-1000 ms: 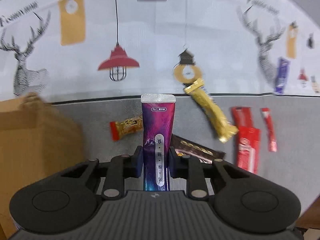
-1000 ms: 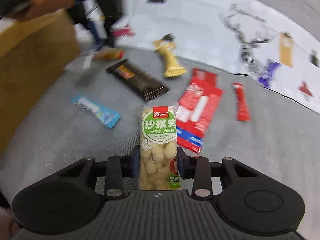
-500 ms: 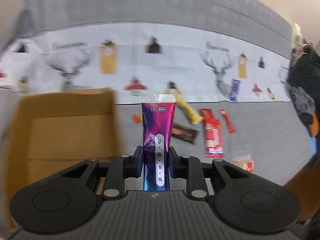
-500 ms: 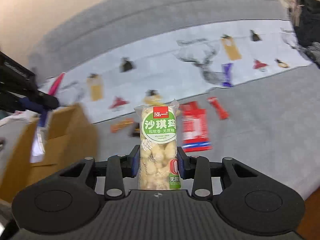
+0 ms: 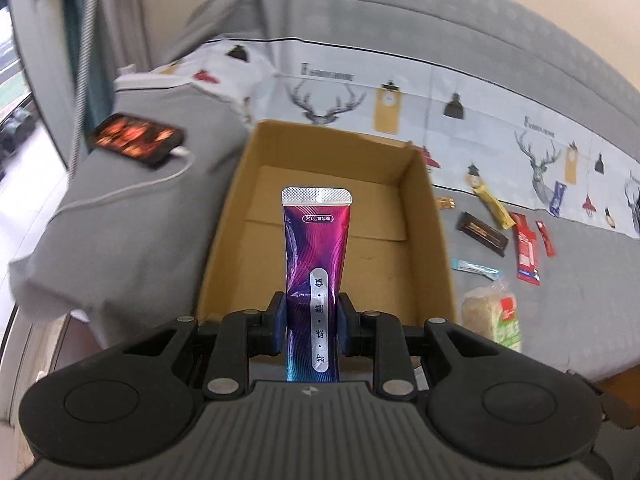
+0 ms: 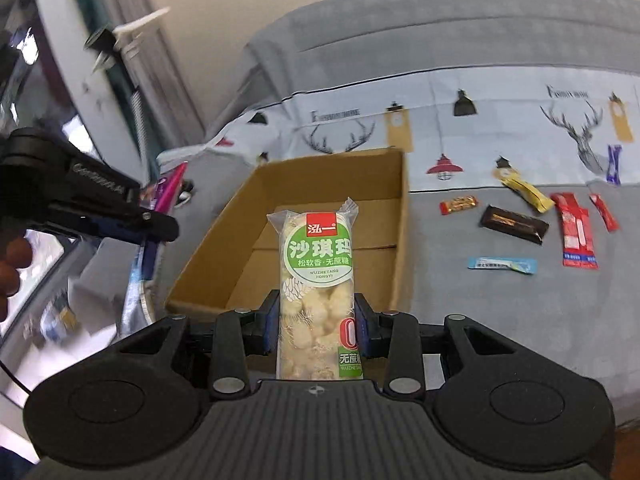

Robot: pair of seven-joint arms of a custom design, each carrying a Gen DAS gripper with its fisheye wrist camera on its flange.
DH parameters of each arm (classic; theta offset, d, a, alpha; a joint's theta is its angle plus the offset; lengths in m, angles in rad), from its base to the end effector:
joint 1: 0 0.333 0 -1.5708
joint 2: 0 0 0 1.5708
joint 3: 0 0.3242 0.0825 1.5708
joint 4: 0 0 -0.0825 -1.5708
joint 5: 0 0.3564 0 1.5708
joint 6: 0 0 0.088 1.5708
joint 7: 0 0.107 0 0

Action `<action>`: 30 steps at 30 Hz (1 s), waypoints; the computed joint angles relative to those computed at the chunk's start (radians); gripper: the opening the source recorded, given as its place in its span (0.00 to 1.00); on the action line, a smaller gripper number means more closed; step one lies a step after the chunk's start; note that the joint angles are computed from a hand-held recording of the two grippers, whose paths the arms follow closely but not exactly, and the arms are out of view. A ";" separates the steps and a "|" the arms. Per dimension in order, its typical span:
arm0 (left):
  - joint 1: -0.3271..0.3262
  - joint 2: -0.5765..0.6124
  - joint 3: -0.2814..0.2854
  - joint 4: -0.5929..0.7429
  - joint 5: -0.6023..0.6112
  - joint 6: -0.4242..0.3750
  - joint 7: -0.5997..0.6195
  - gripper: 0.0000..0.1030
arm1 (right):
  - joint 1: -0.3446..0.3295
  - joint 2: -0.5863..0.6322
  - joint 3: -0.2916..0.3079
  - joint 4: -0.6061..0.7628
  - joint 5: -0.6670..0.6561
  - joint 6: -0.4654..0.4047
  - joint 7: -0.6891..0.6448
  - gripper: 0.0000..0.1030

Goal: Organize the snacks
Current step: 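Carry both held snacks over the open cardboard box and lower them inside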

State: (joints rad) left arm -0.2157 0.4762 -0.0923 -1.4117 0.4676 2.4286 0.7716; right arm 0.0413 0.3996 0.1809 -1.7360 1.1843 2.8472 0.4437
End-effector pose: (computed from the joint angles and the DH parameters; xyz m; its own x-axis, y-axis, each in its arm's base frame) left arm 0.6877 -0.2018 0.5055 0.2225 -0.9735 0.0525 -0.7754 -0.2094 -0.5958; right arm 0.6628 0.0828 0.4272 0.3757 -0.8875 -0.2667 -0.6372 -0.0384 -0.7698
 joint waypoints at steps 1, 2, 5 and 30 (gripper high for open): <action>0.004 -0.027 0.004 -0.047 0.006 0.025 -0.012 0.27 | 0.008 -0.013 0.001 -0.016 -0.004 0.015 -0.001 0.37; 0.007 -0.050 0.007 -0.089 0.014 0.044 -0.025 0.27 | 0.016 -0.028 0.004 -0.037 -0.001 0.035 -0.008 0.37; 0.027 -0.102 0.003 -0.182 0.016 0.096 -0.040 0.27 | 0.032 -0.044 0.007 -0.061 0.001 0.072 -0.024 0.37; 0.044 -0.157 -0.012 -0.287 0.037 0.176 -0.042 0.27 | 0.059 -0.077 0.018 -0.112 0.028 0.161 -0.066 0.37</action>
State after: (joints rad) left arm -0.1716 0.3191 -0.1040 -1.6991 0.5049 2.6050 0.7301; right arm 0.1008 0.3225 0.1990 -1.8476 1.2119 3.0087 0.3777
